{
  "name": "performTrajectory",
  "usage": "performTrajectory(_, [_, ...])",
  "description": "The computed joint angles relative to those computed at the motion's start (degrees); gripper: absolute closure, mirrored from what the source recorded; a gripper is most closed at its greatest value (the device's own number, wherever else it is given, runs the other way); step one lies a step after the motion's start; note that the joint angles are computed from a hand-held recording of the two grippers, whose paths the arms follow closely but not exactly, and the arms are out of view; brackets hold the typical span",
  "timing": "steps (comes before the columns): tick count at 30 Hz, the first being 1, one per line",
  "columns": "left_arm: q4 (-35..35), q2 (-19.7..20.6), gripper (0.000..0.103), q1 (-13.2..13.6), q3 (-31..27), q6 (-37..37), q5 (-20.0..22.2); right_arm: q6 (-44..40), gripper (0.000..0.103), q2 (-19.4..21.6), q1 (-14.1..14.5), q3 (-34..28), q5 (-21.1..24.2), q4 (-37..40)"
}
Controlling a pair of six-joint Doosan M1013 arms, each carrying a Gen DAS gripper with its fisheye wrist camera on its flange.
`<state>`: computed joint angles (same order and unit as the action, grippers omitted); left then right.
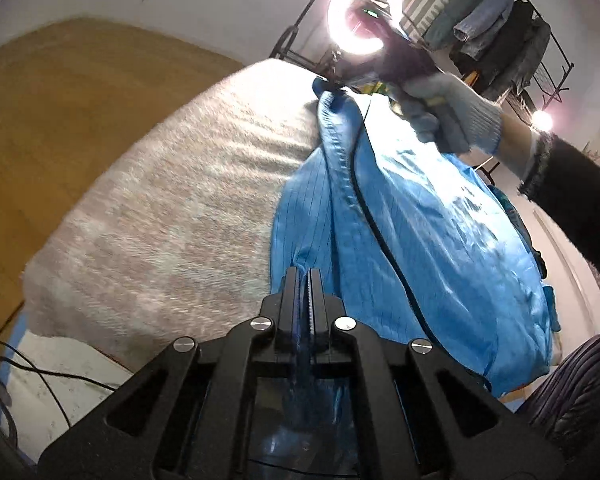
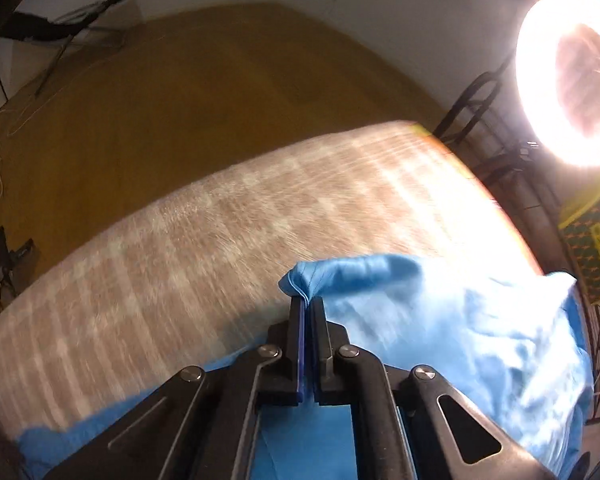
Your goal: Fold large clothes
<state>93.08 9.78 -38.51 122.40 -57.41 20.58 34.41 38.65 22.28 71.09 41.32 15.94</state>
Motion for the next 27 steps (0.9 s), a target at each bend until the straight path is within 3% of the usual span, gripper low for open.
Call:
performTrajectory(2, [-3.22, -0.25, 0.083, -0.50, -0.01, 2.63, 1.38, -2.42, 0.103, -1.68, -1.61, 1.83, -1.12, 4.59])
performTrajectory(3, [-4.97, -0.10, 0.058, -0.76, -0.13, 4.53, 2.13, -3.18, 0.103, -2.32, -2.22, 2.50, -1.40, 6.10])
performTrajectory(4, [-3.72, 0.08, 0.053, -1.01, -0.07, 3.60, 3.06, -3.33, 0.103, -2.86, -2.62, 2.91, -1.73, 7.04])
performTrajectory(6, [-4.34, 0.58, 0.053, -1.30, -0.55, 4.83, 3.85, -4.53, 0.103, -3.77, -3.79, 3.65, -2.00, 9.02])
performTrajectory(7, [-5.82, 0.87, 0.062, -1.44, -1.05, 7.39, 4.31, -5.09, 0.103, -4.04, -4.31, 3.83, -2.02, 9.71])
performTrajectory(8, [-7.39, 1.18, 0.075, -1.41, -1.53, 9.79, 4.40, -5.59, 0.103, -4.43, -4.67, 4.32, -2.56, 9.85])
performTrajectory(9, [-8.97, 1.48, 0.097, -1.20, -1.93, 11.81, 3.91, -6.07, 0.103, -4.88, -5.03, 4.97, -3.51, 9.73])
performTrajectory(12, [-4.72, 1.50, 0.103, -0.95, -1.62, 7.32, 2.54, -4.89, 0.103, -5.11, -5.69, 4.69, -3.28, 8.80])
performTrajectory(16, [-3.49, -0.31, 0.103, -3.05, -0.58, 6.02, 8.43, -1.88, 0.103, -3.78, -5.44, 2.42, -1.74, 7.29])
performTrajectory(18, [-4.70, -0.85, 0.103, -3.50, -0.47, 7.44, 9.70, -1.87, 0.103, -2.67, -4.54, 0.51, 1.46, 4.42])
performTrajectory(19, [-6.17, -0.83, 0.103, -3.53, -0.59, 8.90, 9.90, -0.92, 0.098, -2.44, -3.88, 0.38, -0.20, 0.93])
performTrajectory(21, [-10.65, -0.37, 0.103, -3.66, -1.17, 13.03, 11.51, -0.88, 0.079, -2.41, -2.51, 1.02, -4.20, -3.90])
performTrajectory(23, [-15.89, 0.34, 0.103, -4.20, -1.77, 17.99, 15.27, -1.09, 0.057, -1.93, -1.80, 0.22, -4.20, -4.52])
performTrajectory(25, [-16.83, 0.24, 0.103, -3.69, -1.05, 16.02, 14.73, -1.09, 0.051, 0.09, -1.49, -3.61, 2.85, -3.62])
performTrajectory(27, [-17.11, 0.06, 0.103, -3.15, -0.43, 13.93, 13.22, 0.52, 0.052, 0.45, -0.41, -3.66, 1.97, -6.35])
